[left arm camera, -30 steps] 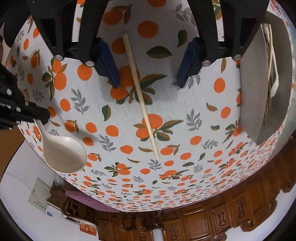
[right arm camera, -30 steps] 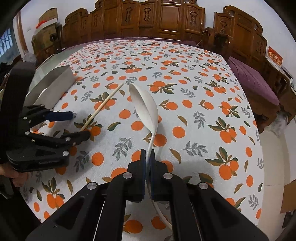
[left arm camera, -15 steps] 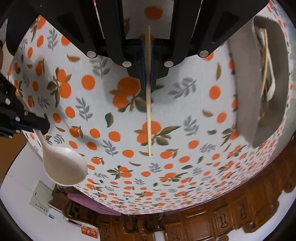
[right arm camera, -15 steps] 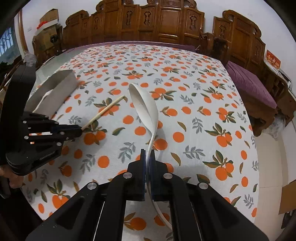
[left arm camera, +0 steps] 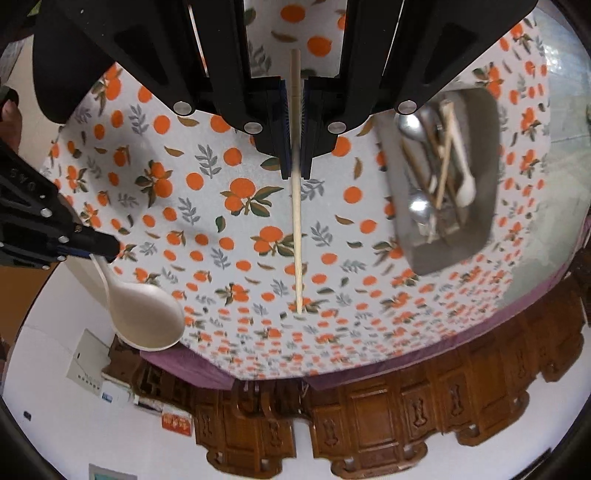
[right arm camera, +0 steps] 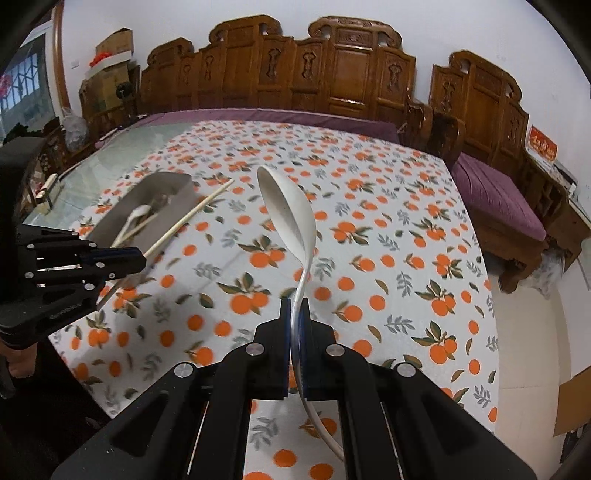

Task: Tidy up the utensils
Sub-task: 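Lower the chopstick into the grey tray and open the left tool while the right tool carries the ladle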

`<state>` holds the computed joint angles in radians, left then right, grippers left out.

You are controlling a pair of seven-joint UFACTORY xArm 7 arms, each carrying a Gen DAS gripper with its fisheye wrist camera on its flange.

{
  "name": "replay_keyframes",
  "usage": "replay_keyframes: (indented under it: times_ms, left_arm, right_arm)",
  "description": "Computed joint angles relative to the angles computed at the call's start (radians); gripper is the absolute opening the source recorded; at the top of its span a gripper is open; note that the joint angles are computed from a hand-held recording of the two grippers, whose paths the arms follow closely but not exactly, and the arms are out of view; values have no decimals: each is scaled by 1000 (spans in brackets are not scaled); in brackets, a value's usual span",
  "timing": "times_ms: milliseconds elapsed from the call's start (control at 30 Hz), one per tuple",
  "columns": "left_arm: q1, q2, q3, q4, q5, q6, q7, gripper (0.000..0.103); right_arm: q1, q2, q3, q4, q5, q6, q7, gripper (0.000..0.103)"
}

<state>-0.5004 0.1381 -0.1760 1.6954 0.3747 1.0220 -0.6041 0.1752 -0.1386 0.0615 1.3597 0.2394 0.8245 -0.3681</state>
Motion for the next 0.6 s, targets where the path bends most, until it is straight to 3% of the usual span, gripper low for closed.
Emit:
replay_keyframes:
  times_ms: [333, 600]
  left_arm:
    - [52, -166, -23, -137, -9, -36, -6, 4]
    - [123, -237, -27, -219, -65, -61, 24, 4]
  right_arm:
    - [40, -35, 33, -1, -24, 1, 62, 5]
    - [82, 25, 57, 39, -10, -3, 69, 5]
